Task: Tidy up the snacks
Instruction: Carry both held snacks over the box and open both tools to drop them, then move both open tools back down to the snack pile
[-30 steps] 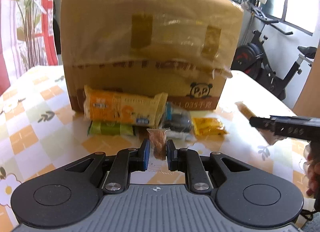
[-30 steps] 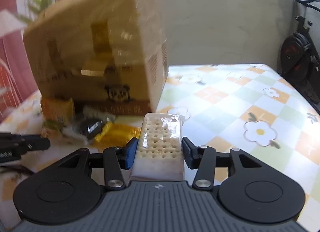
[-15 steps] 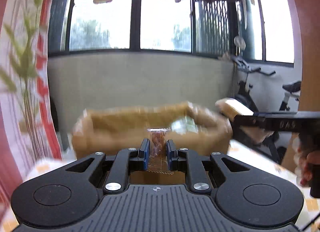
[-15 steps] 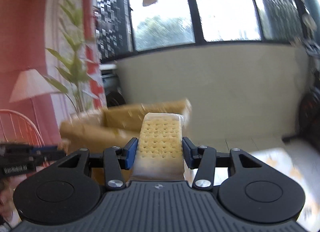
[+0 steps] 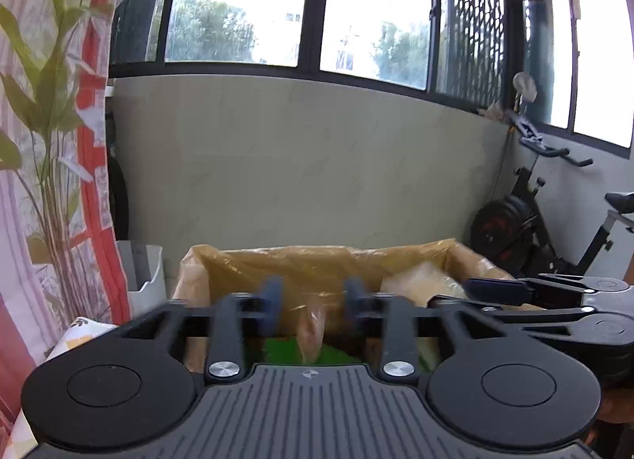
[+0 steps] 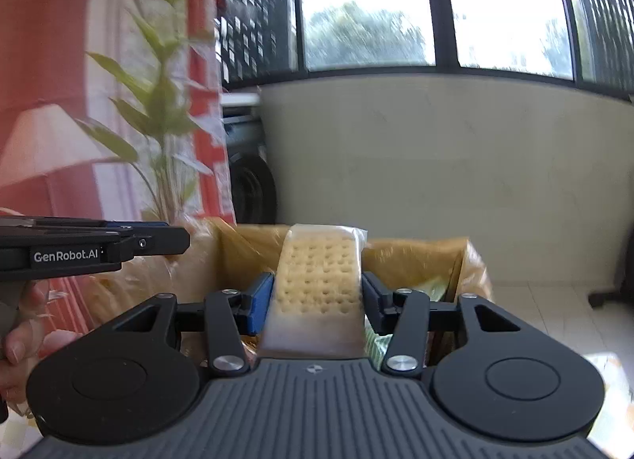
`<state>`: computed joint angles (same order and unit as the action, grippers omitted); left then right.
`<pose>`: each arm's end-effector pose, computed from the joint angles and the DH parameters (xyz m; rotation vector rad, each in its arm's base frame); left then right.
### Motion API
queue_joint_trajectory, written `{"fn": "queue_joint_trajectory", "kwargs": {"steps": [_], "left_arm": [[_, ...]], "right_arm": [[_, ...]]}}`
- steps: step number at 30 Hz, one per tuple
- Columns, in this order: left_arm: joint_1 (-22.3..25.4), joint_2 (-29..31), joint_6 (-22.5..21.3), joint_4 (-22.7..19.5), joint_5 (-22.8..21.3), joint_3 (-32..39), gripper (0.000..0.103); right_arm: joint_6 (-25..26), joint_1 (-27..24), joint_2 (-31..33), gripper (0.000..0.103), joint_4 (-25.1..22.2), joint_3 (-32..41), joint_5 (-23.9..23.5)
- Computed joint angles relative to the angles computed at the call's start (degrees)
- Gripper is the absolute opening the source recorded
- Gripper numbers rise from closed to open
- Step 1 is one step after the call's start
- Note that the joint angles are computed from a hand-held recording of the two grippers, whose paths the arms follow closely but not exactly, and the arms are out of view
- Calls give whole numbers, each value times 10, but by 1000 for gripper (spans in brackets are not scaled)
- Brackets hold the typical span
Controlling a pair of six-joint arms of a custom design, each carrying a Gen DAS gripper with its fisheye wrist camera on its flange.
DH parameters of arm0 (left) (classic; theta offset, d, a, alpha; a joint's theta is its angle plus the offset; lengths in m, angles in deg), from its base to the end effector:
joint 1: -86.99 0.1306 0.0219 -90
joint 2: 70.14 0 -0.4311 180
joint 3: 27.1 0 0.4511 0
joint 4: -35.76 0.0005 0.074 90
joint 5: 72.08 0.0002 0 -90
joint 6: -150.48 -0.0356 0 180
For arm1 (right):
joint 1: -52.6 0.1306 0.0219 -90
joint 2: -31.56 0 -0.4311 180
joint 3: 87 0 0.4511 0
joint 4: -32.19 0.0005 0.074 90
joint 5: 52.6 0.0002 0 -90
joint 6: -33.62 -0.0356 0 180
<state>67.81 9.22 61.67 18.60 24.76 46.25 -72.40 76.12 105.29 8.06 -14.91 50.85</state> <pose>0.4625 -0.1659 0.4638 0.3881 1.9505 -0.3487 0.4159 0.1714 0.4841 0.0170 2.0131 0.2035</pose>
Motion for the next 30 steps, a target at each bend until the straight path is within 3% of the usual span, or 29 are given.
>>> {"fn": "queue_joint_trajectory", "kwargs": {"steps": [2, 7, 11, 15, 22, 27, 30], "left_arm": [[1, -10, -11, 15, -3, -14, 56], [22, -41, -23, -3, 14, -41, 56], [33, -72, -26, -14, 23, -65, 56], [41, -109, -5, -23, 24, -91, 56], [47, -147, 9, -42, 20, -128, 56], [44, -148, 5, -63, 14, -145, 56], [41, -145, 5, -70, 14, -152, 56]], "right_arm": [[-20, -6, -6, 63, 4, -8, -13], [-19, -9, -48, 63, 9, -40, -32], [12, 0, -99, 65, 22, -78, -33], [40, 15, -146, 65, 9, -112, -24], [30, 32, -217, 65, -10, -172, -22], [12, 37, -224, 65, -33, -206, -35], [46, 32, -191, 65, -61, -211, -72]]}}
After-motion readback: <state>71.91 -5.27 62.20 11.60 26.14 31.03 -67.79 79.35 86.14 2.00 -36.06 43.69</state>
